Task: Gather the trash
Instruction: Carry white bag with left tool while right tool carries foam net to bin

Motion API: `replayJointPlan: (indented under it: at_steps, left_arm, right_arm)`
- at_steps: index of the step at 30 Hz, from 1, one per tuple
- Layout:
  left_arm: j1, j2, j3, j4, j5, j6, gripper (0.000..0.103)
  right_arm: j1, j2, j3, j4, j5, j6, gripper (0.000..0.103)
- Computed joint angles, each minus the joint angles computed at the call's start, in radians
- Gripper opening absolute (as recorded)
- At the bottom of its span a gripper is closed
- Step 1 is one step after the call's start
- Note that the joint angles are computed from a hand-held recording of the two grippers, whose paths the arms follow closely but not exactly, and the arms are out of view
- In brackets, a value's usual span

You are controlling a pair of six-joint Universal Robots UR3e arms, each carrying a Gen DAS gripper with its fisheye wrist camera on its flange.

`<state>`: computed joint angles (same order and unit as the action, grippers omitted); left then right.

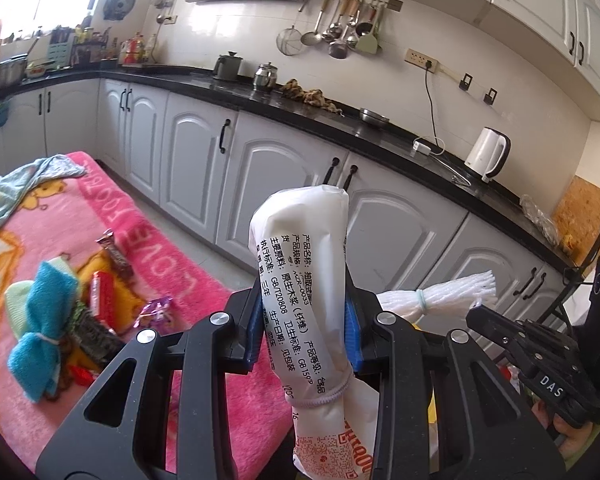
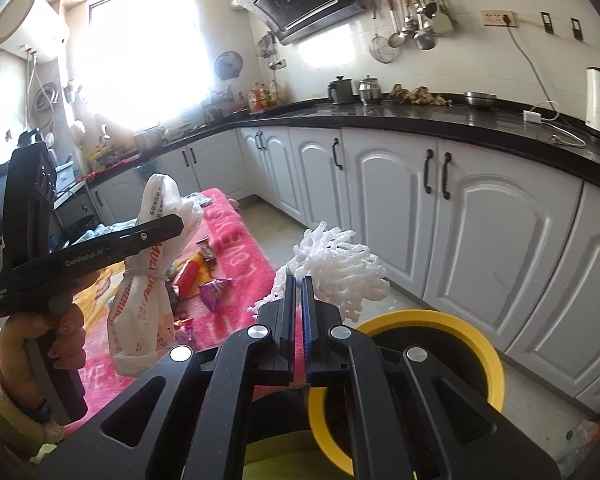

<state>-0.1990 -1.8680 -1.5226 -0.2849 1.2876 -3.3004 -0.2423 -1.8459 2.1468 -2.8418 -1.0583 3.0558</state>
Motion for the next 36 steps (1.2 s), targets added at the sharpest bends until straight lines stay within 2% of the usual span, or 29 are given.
replayJointPlan:
  at_steps: [24, 30, 36]
  left_arm:
    - [-0.216, -0.359, 0.434, -0.057, 0.132, 0.013, 0.026]
    - [-0.245, -0.442, 0.535, -0.087, 0.142, 0.018, 0.026]
    - [-0.258, -0.519, 0.643, -0.142, 0.141, 0.006, 0.027]
  right_arm:
    - [-0.312, -0.275, 0.225, 0.160, 0.057, -0.120, 0.003]
    - [-0.363, -0.293, 0.252, 0.194, 0.060, -0.144, 0.003]
    - [-0.360, -0.244, 0.244, 0.172, 0.041, -0.138, 0.003]
